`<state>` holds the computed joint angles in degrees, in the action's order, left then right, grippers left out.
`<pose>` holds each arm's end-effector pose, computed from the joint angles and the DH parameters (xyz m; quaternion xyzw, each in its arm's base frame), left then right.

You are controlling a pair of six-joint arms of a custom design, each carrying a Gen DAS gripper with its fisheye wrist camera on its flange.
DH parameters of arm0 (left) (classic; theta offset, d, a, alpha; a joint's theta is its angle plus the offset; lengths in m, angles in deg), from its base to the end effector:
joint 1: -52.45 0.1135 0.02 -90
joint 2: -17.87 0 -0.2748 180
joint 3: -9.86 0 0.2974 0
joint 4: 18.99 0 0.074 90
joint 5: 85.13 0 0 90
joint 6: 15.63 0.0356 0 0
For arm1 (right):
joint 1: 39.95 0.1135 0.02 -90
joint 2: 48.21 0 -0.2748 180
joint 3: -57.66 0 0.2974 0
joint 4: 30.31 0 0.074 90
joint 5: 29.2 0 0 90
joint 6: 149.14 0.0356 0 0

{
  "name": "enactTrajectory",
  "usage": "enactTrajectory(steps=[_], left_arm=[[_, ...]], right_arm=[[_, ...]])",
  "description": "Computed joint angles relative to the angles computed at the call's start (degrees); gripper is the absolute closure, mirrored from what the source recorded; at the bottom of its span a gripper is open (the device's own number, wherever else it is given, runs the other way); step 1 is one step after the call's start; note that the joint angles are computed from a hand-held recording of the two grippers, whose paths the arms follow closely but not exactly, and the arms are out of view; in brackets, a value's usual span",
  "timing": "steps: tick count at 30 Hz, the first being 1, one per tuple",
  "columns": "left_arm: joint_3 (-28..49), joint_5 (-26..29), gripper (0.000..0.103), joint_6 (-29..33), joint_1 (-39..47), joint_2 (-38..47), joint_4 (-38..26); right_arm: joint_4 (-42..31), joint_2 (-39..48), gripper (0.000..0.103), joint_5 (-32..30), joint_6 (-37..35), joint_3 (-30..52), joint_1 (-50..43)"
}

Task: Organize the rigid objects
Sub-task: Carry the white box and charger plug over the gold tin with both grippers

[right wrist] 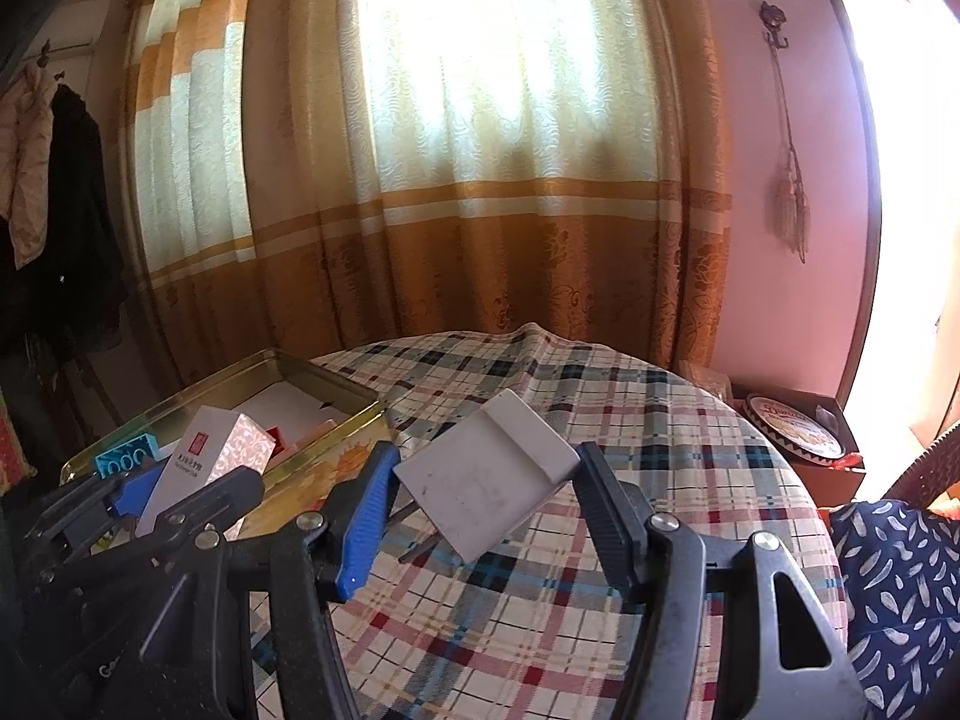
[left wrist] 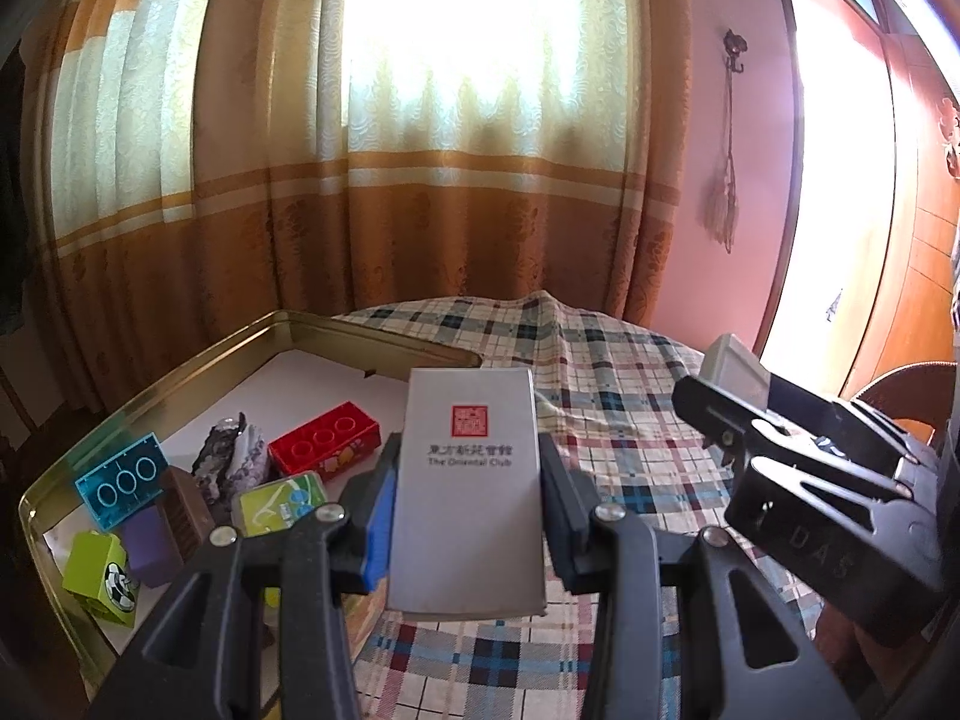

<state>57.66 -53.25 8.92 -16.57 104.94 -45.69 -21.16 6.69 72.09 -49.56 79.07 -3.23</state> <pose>0.1263 -0.2450 0.1149 -0.0744 0.8577 0.0160 0.5085 0.1719 0.1195 0.1293 -0.1444 0.8254 0.1361 0.5286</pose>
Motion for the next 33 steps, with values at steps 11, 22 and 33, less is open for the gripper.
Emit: enactTrajectory(steps=[11,22,33], left_arm=[[-0.6,-2.3,0.063,-3.2,-1.6,-0.9,-3.4],[-1.5,-3.7,0.063,-5.3,-2.4,-2.1,-5.3],[-2.0,-4.9,0.063,-9.3,-3.6,-2.9,-8.8]], right_arm=[[0.2,-1.3,0.041,1.4,-0.1,-0.7,1.4],[0.7,-0.8,0.041,1.7,0.1,-0.6,3.0],[0.8,-0.8,0.041,2.7,0.6,-0.6,5.7]])
